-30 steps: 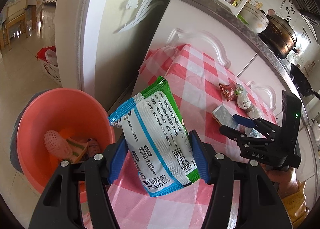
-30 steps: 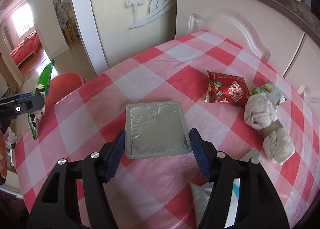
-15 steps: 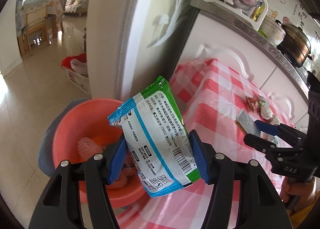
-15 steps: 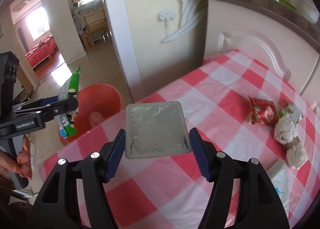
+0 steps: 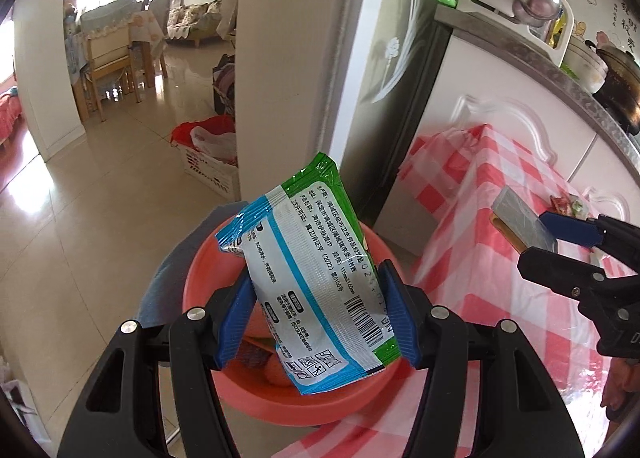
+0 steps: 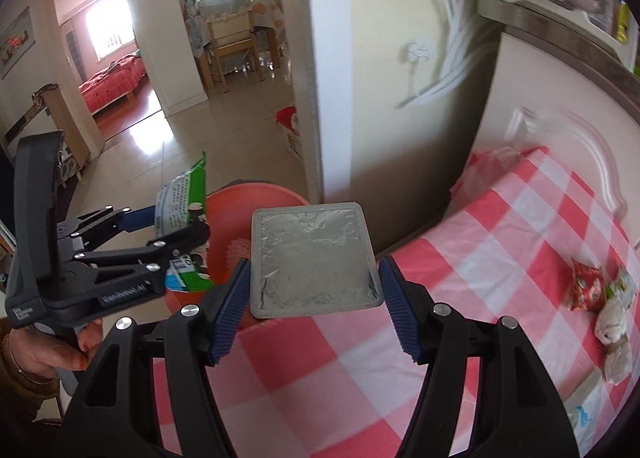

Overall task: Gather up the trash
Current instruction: 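Carry the snack bag and foil tray over the orange bucket and release both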

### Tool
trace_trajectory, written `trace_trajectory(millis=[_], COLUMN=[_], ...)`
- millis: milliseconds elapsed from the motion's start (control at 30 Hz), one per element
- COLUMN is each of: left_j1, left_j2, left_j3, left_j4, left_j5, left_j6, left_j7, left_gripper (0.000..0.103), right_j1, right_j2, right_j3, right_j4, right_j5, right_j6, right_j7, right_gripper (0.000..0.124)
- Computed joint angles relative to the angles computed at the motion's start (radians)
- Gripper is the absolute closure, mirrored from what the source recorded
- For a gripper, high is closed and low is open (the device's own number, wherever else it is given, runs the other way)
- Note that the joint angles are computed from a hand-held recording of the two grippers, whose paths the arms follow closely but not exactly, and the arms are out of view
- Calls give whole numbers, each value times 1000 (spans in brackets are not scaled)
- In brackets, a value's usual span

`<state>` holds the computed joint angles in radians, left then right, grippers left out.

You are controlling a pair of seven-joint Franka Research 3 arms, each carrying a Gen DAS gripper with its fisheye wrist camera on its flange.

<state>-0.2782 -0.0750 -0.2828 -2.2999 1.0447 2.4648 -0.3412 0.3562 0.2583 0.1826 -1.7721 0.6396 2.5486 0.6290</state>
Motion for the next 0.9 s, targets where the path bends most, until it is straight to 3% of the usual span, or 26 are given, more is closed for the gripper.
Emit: trace_trajectory(millis=[467,900], left_j1=[15,28], left_j2=[0,35], left_j3=[11,30], left_j4=[-45,-57], left_j5=[-25,-44], left_j6=[-41,-27], left_j7=[50,82], left_gripper=[41,40], right_j1=[89,146], right_j2=[84,186], right_j3=[20,8], right_j4=[63,166], right_j5=[-140,-286], right_j6=[5,-33], right_j7=[88,208], right_gripper=[59,59])
